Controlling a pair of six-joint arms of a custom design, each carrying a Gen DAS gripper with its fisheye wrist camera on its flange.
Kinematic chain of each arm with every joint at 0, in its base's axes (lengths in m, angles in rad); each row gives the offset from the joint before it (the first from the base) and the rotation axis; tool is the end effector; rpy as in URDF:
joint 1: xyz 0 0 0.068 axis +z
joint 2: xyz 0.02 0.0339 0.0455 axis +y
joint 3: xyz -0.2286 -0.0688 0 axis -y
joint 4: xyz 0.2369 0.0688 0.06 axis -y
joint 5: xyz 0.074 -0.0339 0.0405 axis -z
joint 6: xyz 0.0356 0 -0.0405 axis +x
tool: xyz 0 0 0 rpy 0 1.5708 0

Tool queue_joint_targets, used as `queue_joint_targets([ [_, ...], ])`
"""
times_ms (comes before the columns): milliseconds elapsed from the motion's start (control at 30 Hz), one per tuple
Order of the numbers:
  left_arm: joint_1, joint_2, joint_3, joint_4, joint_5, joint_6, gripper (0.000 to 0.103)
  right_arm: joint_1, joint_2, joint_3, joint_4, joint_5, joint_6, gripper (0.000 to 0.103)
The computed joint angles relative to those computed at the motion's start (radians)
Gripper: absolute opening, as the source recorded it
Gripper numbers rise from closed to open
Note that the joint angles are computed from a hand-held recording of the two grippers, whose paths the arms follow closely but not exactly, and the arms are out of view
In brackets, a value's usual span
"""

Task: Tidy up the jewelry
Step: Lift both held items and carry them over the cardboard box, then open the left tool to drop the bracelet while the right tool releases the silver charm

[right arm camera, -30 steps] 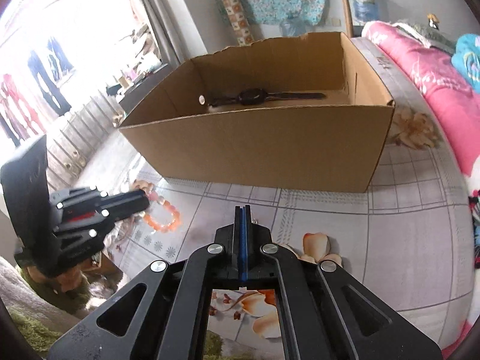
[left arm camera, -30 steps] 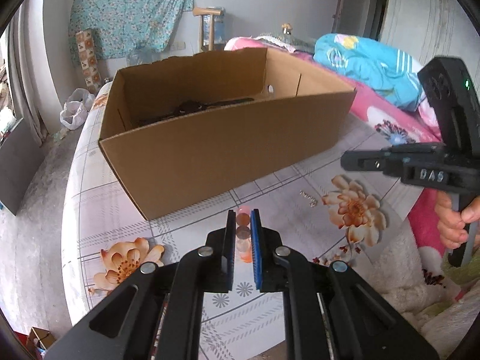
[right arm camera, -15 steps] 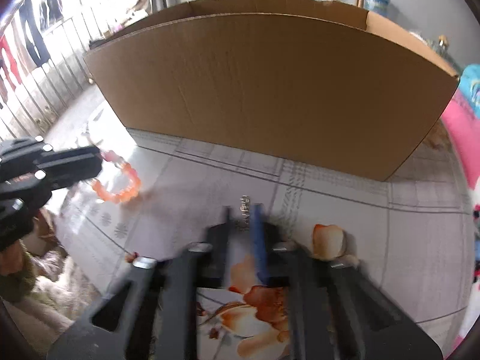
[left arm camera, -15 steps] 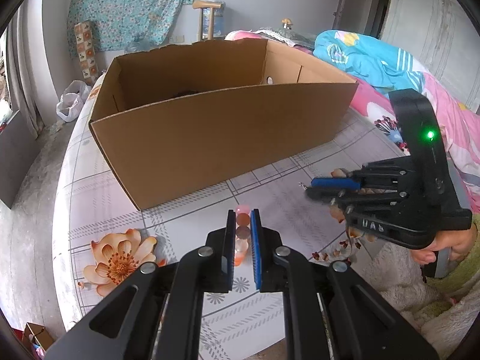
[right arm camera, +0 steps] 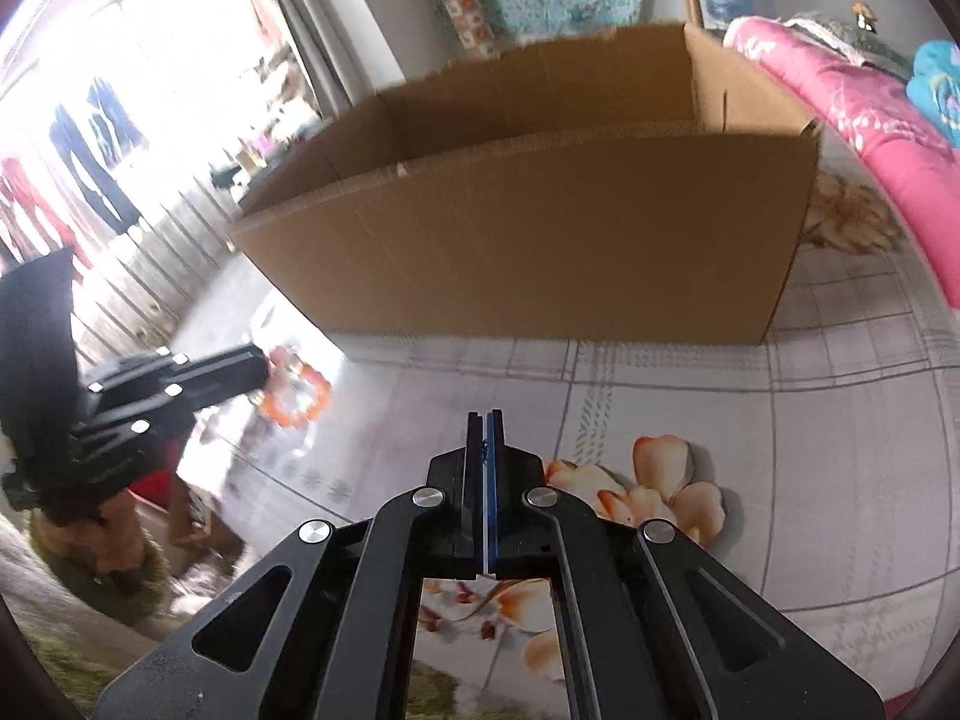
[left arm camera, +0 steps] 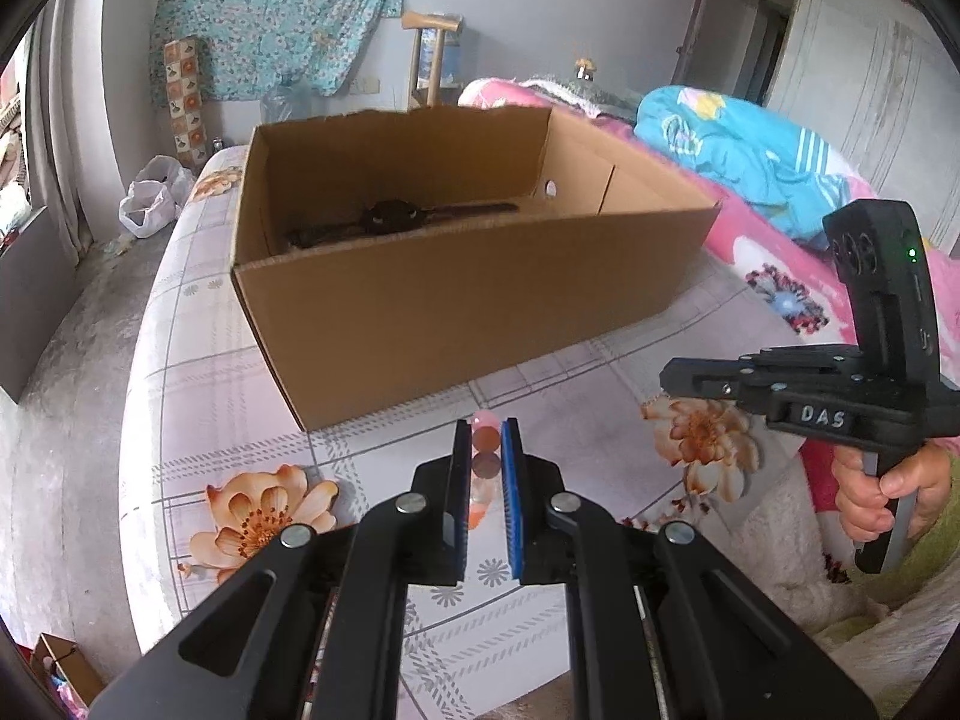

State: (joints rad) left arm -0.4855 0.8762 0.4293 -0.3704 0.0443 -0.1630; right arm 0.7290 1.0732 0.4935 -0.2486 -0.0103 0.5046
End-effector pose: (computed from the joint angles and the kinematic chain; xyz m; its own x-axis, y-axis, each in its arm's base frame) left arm 0.1657 -0.0892 0.1610 -0.7165 0.1947 -0.6699 0.3818 0.9131 -0.1429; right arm 0.1609 0.1442 0.1541 -0.8056 -0.0713 -0.5882 -0.3219 0.8861 0.3335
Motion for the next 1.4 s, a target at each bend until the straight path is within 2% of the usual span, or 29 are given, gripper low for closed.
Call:
queue_joint_targets([
  [200, 0.089, -0.103, 0.049, -0.080, 0.160, -0.011, 0.009, -0.077, -0.221, -0.022, -0.063, -0.084, -0.018, 0.000],
  [267, 0.132, -0.130, 0.093, -0.119, 0.231, 0.001, 0.009, -0.062, -0.200, 0.002, -0.018, -0.079, -0.007, 0.000],
  [367, 0.181, -0.128, 0.175, -0.159, 0.303, 0.038, 0.009, -0.101, -0.204, 0.082, -0.020, -0.123, -0.035, 0.000],
  [533, 0.215, -0.020, 0.348, -0.155, 0.351, 0.079, 0.009, -0.207, -0.172, 0.157, 0.055, -0.230, -0.123, 0.000],
  [633, 0.224, 0.125, 0.471, -0.151, 0.366, 0.107, 0.009, -0.251, -0.056, 0.231, 0.076, -0.265, -0.200, 0.000],
  [733, 0.223, 0.339, 0.618, -0.167, 0.357, 0.143, 0.009, -0.290, 0.122, 0.351, 0.034, -0.312, -0.254, 0.000],
  [867, 0.236, 0.707, 0.890, -0.289, 0.407, 0.176, 0.009, -0.314, 0.404, 0.584, -0.120, -0.318, -0.325, 0.000],
  [967, 0.223, 0.922, 1.073, -0.380, 0.366, 0.196, 0.009, -0.340, 0.518, 0.677, -0.196, -0.333, -0.369, 0.000],
  [1033, 0.221, 1.074, 1.220, -0.472, 0.398, 0.195, 0.009, -0.356, 0.608, 0.761, -0.264, -0.339, -0.390, 0.000],
  [1200, 0.194, 1.274, 1.431, -0.593, 0.449, 0.183, 0.009, -0.381, 0.667, 0.830, -0.336, -0.308, -0.430, 0.000],
  [1300, 0.168, 1.401, 1.590, -0.687, 0.506, 0.168, 0.009, -0.393, 0.653, 0.828, -0.342, -0.291, -0.439, 0.000],
  [1400, 0.138, 1.478, 1.697, -0.748, 0.513, 0.176, 0.009, -0.409, 0.625, 0.807, -0.339, -0.287, -0.439, 0.000],
])
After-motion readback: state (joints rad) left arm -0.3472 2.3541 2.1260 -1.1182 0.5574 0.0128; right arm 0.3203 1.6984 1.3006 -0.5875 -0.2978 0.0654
